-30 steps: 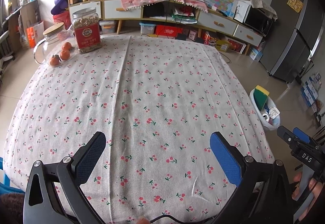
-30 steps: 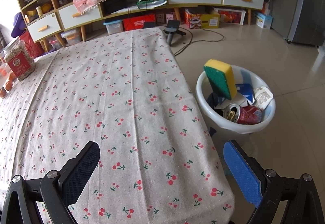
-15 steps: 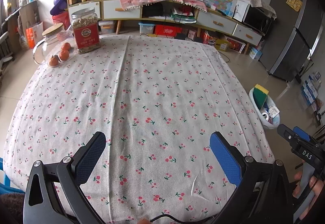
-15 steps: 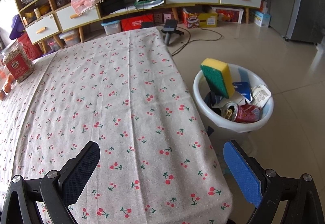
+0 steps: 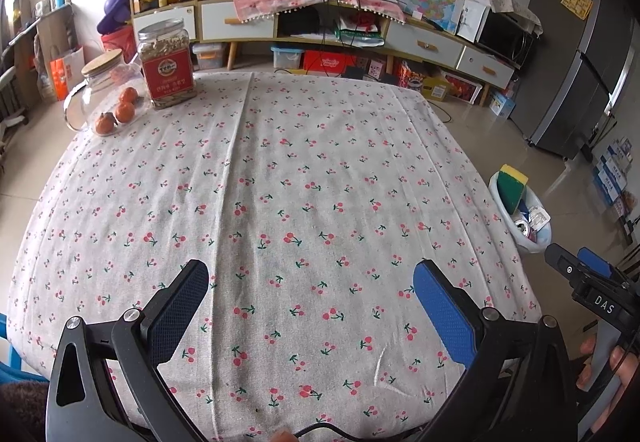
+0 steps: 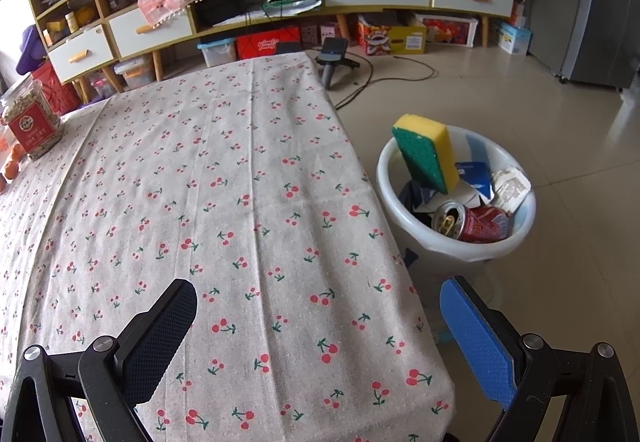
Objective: Collect trash
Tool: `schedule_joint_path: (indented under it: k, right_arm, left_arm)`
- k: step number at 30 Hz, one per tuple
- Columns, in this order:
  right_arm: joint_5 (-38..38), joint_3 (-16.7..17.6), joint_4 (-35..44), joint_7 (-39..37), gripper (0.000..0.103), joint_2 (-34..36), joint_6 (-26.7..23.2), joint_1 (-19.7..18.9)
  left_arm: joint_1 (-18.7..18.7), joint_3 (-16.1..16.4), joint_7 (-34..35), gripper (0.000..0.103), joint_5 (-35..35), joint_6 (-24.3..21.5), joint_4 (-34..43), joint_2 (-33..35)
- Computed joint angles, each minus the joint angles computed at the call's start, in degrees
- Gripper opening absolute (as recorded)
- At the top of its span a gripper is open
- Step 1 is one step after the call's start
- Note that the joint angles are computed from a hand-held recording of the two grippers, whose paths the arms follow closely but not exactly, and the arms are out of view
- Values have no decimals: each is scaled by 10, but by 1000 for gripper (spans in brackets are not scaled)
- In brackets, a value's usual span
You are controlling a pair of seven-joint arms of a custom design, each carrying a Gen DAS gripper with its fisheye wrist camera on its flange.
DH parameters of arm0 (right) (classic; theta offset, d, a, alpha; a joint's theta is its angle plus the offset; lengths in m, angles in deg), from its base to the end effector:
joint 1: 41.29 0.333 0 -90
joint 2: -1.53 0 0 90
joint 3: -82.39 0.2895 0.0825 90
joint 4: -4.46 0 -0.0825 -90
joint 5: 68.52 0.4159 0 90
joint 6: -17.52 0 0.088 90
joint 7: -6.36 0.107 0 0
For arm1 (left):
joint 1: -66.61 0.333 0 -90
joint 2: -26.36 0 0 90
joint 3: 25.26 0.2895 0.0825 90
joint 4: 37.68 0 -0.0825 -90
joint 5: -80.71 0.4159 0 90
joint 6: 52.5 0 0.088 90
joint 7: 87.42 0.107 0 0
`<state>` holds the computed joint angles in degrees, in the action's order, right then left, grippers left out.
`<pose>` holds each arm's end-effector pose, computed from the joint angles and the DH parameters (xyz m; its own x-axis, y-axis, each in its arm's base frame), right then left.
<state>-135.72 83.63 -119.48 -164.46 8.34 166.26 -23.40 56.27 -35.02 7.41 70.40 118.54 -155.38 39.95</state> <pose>0.5553 0.2118 0.3180 -0.4245 -0.9050 -0.0266 -0.6365 0.3192 -0.7021 0.6164 -0.2079 0.3573 -0.2859 -0.9506 0.1209 -0.7585 0.1473 -0.6349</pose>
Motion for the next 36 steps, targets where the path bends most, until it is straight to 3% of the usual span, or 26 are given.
schedule_joint_path:
  k: [25, 36]
  right_arm:
    - [-2, 2, -7, 3, 100, -7, -2, -2]
    - [-1, 3, -12, 8, 100, -10, 2, -5]
  left_arm:
    - [3, -4, 6, 103, -7, 2, -6, -6]
    - [-11, 11, -14, 103, 23, 11, -7, -4]
